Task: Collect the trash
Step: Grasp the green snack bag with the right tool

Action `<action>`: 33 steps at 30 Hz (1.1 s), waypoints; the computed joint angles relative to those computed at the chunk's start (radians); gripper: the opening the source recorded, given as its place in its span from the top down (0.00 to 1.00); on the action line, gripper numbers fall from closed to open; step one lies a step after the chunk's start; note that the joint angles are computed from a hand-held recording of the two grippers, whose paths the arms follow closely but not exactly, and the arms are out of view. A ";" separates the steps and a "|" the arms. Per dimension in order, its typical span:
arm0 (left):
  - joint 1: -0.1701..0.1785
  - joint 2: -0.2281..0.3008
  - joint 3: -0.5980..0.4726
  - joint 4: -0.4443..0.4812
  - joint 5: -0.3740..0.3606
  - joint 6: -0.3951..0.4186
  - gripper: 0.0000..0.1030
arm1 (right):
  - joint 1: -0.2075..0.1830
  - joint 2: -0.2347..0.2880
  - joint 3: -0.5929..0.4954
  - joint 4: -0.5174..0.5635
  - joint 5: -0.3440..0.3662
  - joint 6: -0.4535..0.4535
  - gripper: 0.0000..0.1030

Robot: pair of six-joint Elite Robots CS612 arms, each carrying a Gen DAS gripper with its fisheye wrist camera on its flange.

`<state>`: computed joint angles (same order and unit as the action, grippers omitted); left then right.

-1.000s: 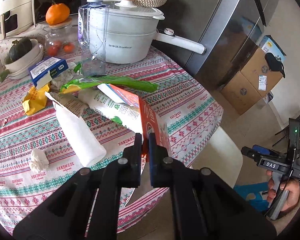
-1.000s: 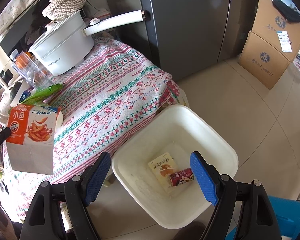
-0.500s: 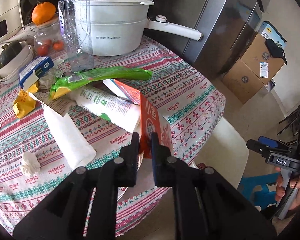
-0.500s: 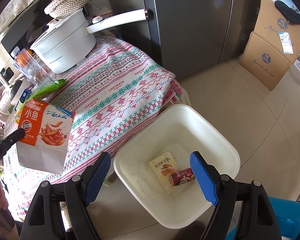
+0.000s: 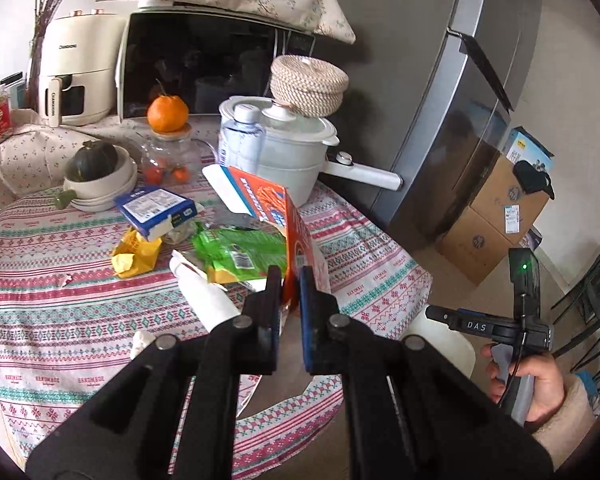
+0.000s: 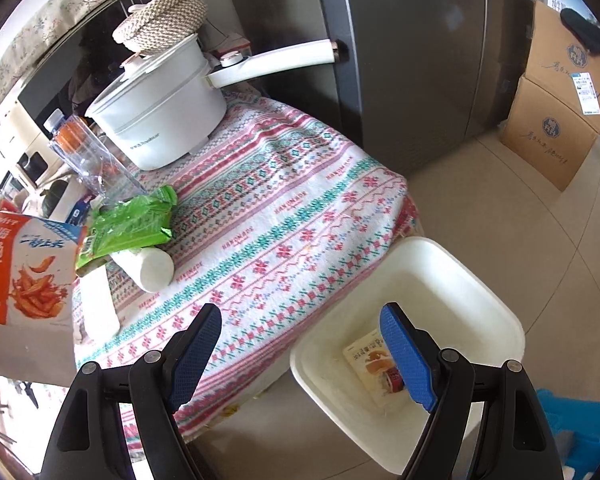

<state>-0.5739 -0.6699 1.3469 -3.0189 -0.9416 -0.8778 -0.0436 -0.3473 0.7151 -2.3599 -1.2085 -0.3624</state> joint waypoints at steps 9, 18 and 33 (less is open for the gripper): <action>0.015 -0.070 0.138 0.074 0.128 -0.196 0.91 | 0.051 0.112 -0.190 0.232 0.239 0.052 0.20; 0.025 -0.096 0.186 0.128 0.155 -0.254 0.91 | 0.119 0.089 -0.105 0.006 0.092 -0.023 0.22; 0.043 -0.091 0.180 0.160 0.100 -0.295 0.91 | 0.207 0.108 -0.016 -0.393 -0.087 -0.588 0.83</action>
<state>-0.5311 -0.7611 1.5272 -2.8590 -0.8414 -1.1726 0.1638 -0.2394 0.6986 -2.7530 -1.2954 -0.9504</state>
